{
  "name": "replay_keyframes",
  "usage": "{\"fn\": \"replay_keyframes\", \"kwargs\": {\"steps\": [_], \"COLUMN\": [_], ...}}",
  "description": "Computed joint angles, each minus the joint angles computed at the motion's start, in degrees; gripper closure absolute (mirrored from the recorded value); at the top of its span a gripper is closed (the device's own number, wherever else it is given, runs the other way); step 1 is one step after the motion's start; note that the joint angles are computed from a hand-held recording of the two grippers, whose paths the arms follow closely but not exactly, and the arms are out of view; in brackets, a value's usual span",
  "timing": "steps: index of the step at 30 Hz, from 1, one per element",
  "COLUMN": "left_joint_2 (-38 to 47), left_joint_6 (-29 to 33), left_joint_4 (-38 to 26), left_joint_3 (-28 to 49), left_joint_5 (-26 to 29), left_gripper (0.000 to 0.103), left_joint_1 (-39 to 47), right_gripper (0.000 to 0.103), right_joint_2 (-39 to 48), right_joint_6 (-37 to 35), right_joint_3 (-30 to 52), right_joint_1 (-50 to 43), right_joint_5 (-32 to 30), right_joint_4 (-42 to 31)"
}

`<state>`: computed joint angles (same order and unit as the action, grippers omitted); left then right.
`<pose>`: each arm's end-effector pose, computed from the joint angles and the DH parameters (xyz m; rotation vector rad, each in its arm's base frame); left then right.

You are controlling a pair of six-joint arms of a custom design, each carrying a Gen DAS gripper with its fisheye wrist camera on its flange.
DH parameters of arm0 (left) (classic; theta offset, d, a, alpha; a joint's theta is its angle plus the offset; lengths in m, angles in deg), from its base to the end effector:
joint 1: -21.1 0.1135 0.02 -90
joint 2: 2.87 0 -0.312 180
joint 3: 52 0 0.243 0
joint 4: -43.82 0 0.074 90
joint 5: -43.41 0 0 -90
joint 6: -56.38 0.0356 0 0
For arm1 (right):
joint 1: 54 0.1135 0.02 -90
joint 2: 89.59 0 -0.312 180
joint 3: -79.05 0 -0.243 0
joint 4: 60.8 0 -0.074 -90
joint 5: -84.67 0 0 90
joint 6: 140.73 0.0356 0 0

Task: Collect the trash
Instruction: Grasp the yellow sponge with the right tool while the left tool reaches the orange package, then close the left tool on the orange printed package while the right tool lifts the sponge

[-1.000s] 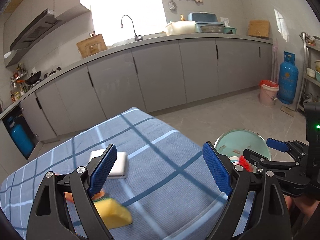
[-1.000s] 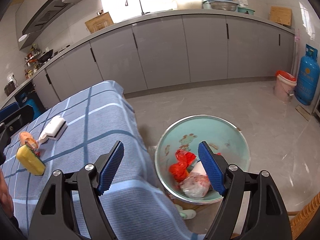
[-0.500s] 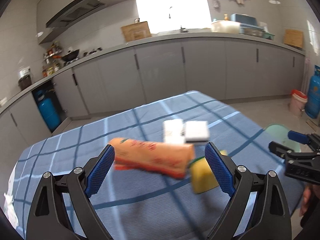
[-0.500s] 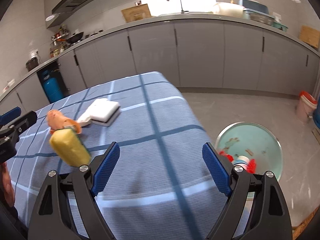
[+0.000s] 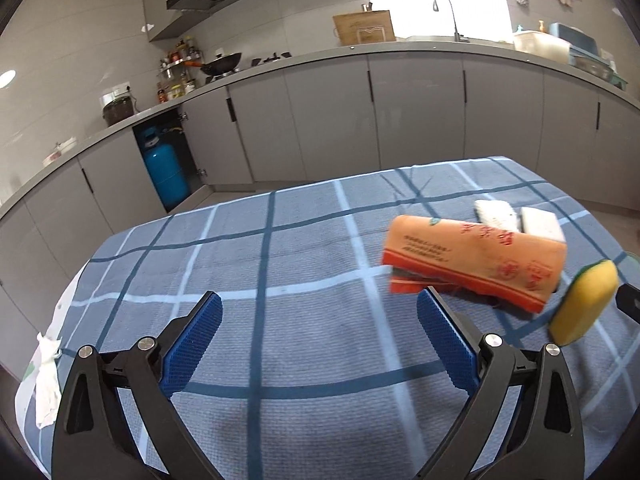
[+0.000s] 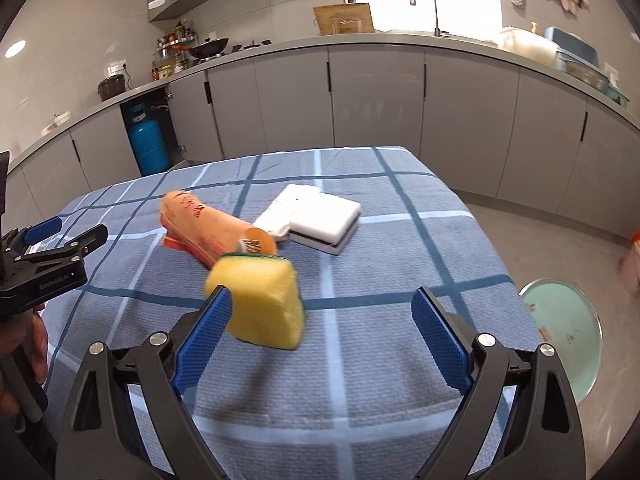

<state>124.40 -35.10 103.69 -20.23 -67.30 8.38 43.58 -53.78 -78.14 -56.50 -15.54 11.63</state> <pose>0.2689 -0.0478 0.0574 0.0097 2.1578 0.2532 0.2350 -0.0039 0.0462 -0.1076 2.2218 0.1457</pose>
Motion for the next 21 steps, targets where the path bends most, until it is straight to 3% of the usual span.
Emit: {"fn": "replay_keyframes", "kwargs": {"steps": [11, 12, 14, 21], "left_joint_2": [0.59, 0.61, 0.50, -0.47], "left_joint_6": [-0.57, -0.68, -1.22, -2.60], "left_joint_4": [-0.11, -0.28, -1.30, -5.72], "left_joint_3": [-0.14, -0.11, 0.25, 2.40], "left_joint_5": [2.51, 2.64, 2.98, 3.31], "left_gripper": [0.006, 0.006, 0.006, 0.006], "left_joint_1": [3.74, 3.80, 3.52, -0.75], "right_gripper": [0.011, 0.014, 0.048, 0.050], "right_joint_2": [2.10, 2.08, 1.57, 3.43], "right_joint_6": [1.72, 1.84, 1.20, -0.05], "right_joint_3": [5.40, 5.87, 7.38, 2.74], "right_joint_1": [9.04, 8.80, 8.20, 4.57], "right_joint_5": [6.34, 5.48, 3.25, 0.27], "right_joint_4": [-5.07, -6.12, -10.04, -1.09]}}
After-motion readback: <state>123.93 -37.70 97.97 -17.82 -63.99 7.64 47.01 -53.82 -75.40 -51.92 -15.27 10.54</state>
